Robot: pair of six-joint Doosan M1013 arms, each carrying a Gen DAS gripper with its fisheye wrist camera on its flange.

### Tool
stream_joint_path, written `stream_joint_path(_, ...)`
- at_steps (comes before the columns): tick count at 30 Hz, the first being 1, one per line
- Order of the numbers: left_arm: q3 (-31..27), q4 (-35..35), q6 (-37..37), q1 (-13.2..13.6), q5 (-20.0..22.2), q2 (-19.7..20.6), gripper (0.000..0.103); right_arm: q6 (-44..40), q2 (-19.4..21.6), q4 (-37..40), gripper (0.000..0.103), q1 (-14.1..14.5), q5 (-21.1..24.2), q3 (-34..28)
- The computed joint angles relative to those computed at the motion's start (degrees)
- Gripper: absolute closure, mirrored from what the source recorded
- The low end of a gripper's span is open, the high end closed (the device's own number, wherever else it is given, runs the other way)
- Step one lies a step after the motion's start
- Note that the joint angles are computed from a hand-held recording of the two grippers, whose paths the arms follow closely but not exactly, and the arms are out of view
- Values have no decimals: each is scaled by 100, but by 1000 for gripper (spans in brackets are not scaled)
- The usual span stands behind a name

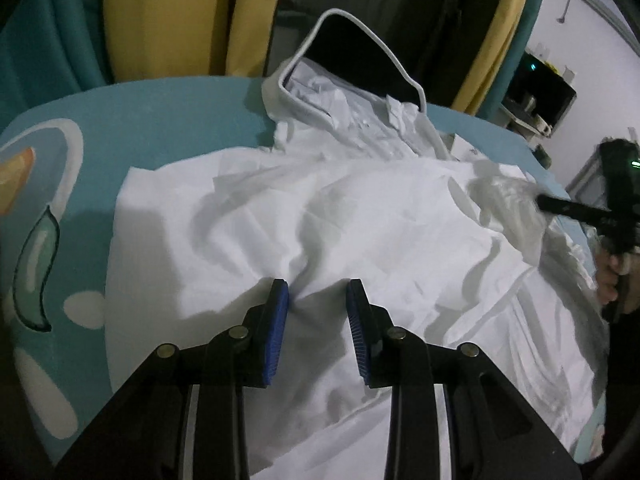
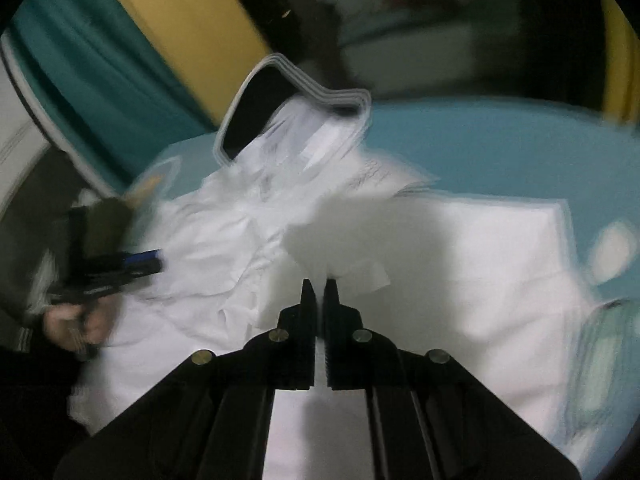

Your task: Fold large clothes

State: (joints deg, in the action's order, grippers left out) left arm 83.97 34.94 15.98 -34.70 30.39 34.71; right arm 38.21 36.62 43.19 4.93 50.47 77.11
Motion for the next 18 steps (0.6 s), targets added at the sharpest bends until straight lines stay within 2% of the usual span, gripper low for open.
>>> stream_joint_path(2,-4,268,-389,-11,-23,30,71,-163,-321,-145,100,1,-835,349)
stream_joint_path(5,-131,230,-279,-41,192,88,71,-42,-538,-631,100,-8,-1486,615)
stream_joint_path(8,-234,89,35,-31,187,143,71,344,-505,-1115,100,-56,-1512,671)
stream_joint_path(13,-414,-296,475,20,139,212,71,1102,-227,-1687,97,-154,-1016,526)
stream_joint_path(15,-487,-274,564,19,210,221,71,1014,-232,-1576,94,-208,-988,545)
stream_joint_path(18,-624,-213,706,49,342,240,71,1312,-222,-1814,72,-230,-871,376)
